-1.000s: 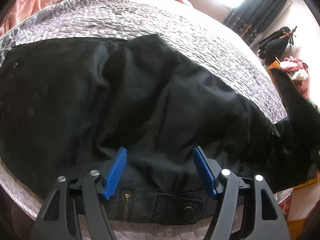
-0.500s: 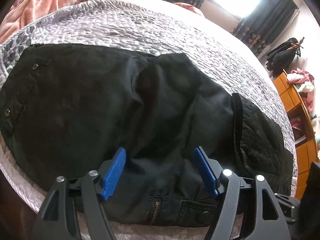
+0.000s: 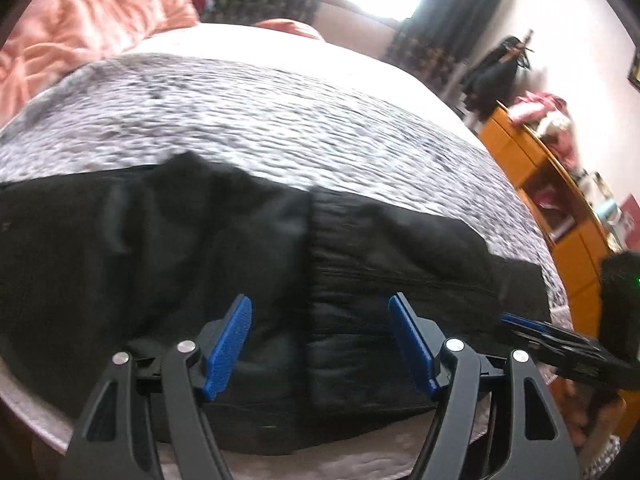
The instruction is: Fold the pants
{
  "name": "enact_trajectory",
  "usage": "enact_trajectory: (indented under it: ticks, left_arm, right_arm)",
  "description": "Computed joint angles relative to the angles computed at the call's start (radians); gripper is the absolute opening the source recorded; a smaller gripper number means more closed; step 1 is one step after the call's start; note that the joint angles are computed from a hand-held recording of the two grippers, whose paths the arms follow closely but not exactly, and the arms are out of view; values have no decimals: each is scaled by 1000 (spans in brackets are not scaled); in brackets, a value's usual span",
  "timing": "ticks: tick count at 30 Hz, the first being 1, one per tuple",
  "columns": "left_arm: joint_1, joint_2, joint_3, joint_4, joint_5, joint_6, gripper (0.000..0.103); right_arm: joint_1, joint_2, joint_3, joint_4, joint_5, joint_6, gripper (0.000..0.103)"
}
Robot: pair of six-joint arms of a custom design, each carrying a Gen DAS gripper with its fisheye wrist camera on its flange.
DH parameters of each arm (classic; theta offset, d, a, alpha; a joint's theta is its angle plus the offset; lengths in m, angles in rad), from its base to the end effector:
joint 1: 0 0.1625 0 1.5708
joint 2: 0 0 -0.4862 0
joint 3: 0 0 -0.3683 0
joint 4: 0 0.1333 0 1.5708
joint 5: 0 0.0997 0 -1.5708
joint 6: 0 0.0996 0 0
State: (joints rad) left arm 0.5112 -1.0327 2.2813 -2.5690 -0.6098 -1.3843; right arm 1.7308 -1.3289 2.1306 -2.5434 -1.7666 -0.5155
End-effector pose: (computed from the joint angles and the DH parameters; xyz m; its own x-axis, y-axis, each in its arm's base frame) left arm -0.2858 -0.4068 0.1507 -0.8494 -0.3547 -0.3908 0.0554 0.6764 -0.7345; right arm 0.1901 -0.4631 0.2906 -0.7697 -0.5871 0.2506 -0.6166 0.7855 -0.0535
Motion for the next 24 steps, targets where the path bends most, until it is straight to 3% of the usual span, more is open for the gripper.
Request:
enact_trajectory:
  ticks: [5, 8, 11, 14, 18, 24]
  left_arm:
    - [64, 72, -45, 19, -72, 49, 71]
    - [90, 99, -23, -43, -87, 62, 72]
    - [86, 109, -29, -15, -76, 68, 72]
    - [75, 104, -35, -3, -77, 62, 72]
    - [62, 95, -19, -39, -73, 60, 72]
    - [57, 105, -26, -23, -79, 58, 73]
  right_arm:
    - [-8, 91, -12, -21, -120, 43, 36]
    - [0, 123, 1, -66, -172, 43, 34]
    - [-11, 129, -6, -54, -174, 53, 33]
    - [-34, 88, -32, 8, -110, 57, 33]
    - [-108, -33, -36, 34, -58, 65, 36]
    - [-318, -179, -115, 123, -39, 172, 43]
